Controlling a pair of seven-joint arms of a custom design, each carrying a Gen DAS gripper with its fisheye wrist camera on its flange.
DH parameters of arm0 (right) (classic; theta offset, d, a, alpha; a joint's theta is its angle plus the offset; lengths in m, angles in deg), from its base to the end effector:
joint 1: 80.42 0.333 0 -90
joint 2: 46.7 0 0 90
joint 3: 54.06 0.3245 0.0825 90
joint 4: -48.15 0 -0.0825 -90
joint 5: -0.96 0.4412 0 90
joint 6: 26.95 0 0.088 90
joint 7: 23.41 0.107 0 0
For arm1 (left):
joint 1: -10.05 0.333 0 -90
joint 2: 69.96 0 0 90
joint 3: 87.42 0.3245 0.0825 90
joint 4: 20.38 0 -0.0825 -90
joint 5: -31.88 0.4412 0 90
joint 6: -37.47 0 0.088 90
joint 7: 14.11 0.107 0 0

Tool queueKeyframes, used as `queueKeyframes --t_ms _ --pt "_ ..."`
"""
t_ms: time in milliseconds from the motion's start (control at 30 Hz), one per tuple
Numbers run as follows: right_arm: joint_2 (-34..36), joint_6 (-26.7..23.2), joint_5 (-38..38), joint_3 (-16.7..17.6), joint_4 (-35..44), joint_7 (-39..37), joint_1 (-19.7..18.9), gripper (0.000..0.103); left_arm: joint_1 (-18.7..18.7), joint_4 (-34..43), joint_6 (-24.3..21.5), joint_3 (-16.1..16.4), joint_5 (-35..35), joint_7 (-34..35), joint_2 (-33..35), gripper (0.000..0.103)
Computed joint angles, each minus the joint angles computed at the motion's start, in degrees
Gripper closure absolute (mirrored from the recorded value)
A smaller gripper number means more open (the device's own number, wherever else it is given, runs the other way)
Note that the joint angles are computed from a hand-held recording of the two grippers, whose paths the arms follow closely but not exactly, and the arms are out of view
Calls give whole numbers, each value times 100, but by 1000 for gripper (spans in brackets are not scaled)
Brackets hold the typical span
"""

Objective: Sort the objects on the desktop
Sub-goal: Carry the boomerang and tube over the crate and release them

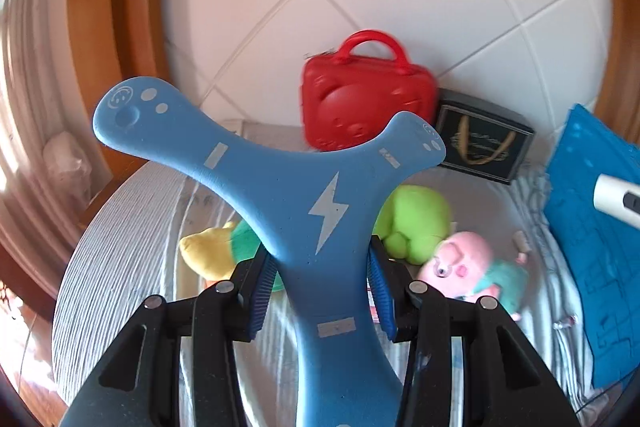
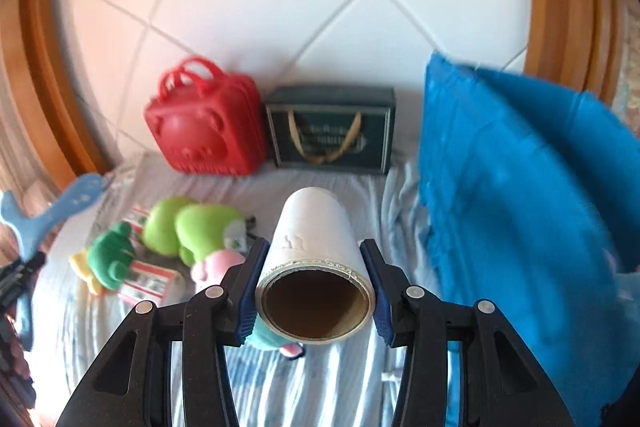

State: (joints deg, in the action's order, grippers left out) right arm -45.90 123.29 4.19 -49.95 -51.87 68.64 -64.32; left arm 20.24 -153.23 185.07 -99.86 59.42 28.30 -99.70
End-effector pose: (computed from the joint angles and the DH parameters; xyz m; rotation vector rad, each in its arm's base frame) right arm 0.6334 0.2314 0.6517 -1.8706 1.4079 -0.5503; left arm 0.4988 -0.0436 0.6119 -1.9904 1.2247 -0.6361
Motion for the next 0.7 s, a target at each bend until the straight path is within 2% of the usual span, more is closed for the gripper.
queueKeyframes --t_ms 200,433,600,700 --pt "-1065 332 -414 16 -846 359 -110 58 -419 203 524 -6 -275 512 43 60" --pt "-1972 267 -737 -51 -1301 638 -464 58 -1006 1000 941 -53 -828 1283 657 60" --pt "-2174 -18 -779 -281 -1151 427 -764 58 -1327 1998 964 -319 -896 1536 1390 60" --pt "-2050 -213 -956 -369 -881 310 -1031 58 -1621 2900 744 -450 -838 1682 2050 60"
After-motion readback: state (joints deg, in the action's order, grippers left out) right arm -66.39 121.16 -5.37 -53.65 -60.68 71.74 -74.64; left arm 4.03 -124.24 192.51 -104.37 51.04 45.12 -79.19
